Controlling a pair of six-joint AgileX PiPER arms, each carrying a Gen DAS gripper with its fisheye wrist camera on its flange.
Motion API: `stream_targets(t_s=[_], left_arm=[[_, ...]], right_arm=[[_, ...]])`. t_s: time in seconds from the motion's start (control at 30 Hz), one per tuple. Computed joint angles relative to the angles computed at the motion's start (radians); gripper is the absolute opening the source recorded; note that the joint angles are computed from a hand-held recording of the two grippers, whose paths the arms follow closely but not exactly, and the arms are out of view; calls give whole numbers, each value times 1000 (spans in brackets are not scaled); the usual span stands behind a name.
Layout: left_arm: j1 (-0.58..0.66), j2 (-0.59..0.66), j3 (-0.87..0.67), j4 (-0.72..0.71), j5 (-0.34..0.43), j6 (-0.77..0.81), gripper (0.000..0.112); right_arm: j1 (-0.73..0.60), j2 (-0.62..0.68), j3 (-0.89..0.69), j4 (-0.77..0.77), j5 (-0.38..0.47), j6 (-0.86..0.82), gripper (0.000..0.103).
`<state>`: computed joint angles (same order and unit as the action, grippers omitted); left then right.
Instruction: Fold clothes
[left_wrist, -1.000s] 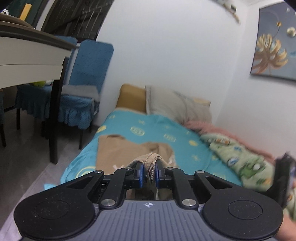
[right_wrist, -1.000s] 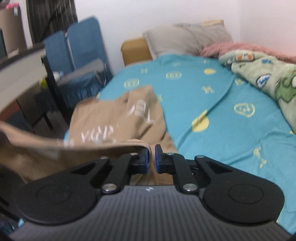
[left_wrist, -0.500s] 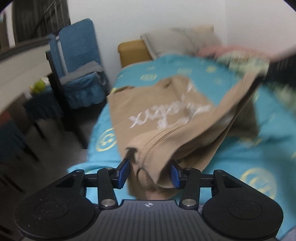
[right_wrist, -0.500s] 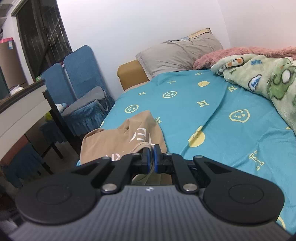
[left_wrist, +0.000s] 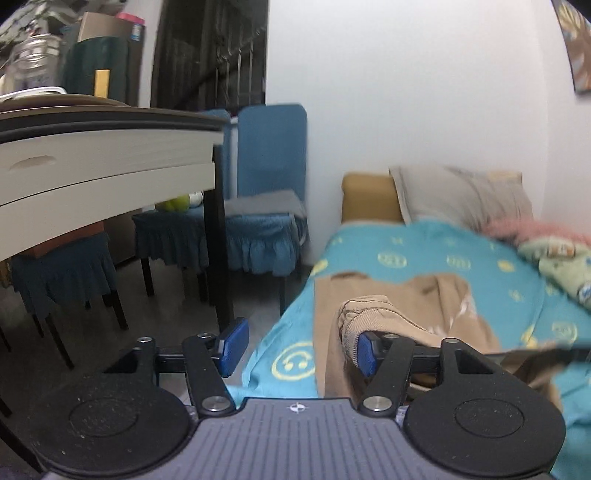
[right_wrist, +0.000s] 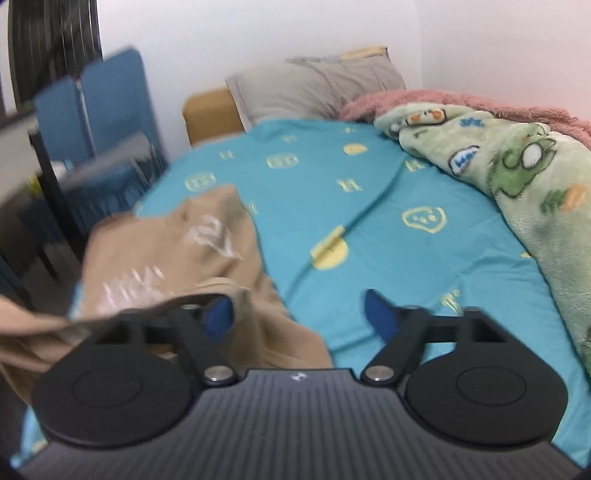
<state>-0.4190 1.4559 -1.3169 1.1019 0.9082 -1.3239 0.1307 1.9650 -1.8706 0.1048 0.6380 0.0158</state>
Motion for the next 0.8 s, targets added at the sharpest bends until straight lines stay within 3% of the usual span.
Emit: stream_targets(t_s=[0.1, 0.17, 0.33, 0.4, 0.43, 0.53, 0.7, 0.8], left_arm=[[7, -9, -7, -17, -1, 10, 65], [12, -5, -25, -56, 12, 52, 66], [37, 7, -65, -209, 40, 229, 68], [43, 21, -75, -259, 47, 308, 72], [44, 35, -87, -292, 56, 365, 79], [22, 86, -119, -327, 101, 483, 79], [10, 127, -112, -274, 96, 471, 79], [31, 128, -105, -192, 103, 303, 77]], right_arm=[[-2, 59, -86, 15, 139, -41, 81], [1, 65, -87, 5, 161, -30, 81], [-15, -26, 35, 8, 31, 58, 81], [-21, -57, 73, 21, -10, 68, 81], [-23, -71, 90, 27, -28, 68, 81], [-29, -106, 132, 47, -73, 67, 81], [-31, -113, 137, 87, -89, 17, 81], [-18, -101, 125, 64, -81, 7, 81]])
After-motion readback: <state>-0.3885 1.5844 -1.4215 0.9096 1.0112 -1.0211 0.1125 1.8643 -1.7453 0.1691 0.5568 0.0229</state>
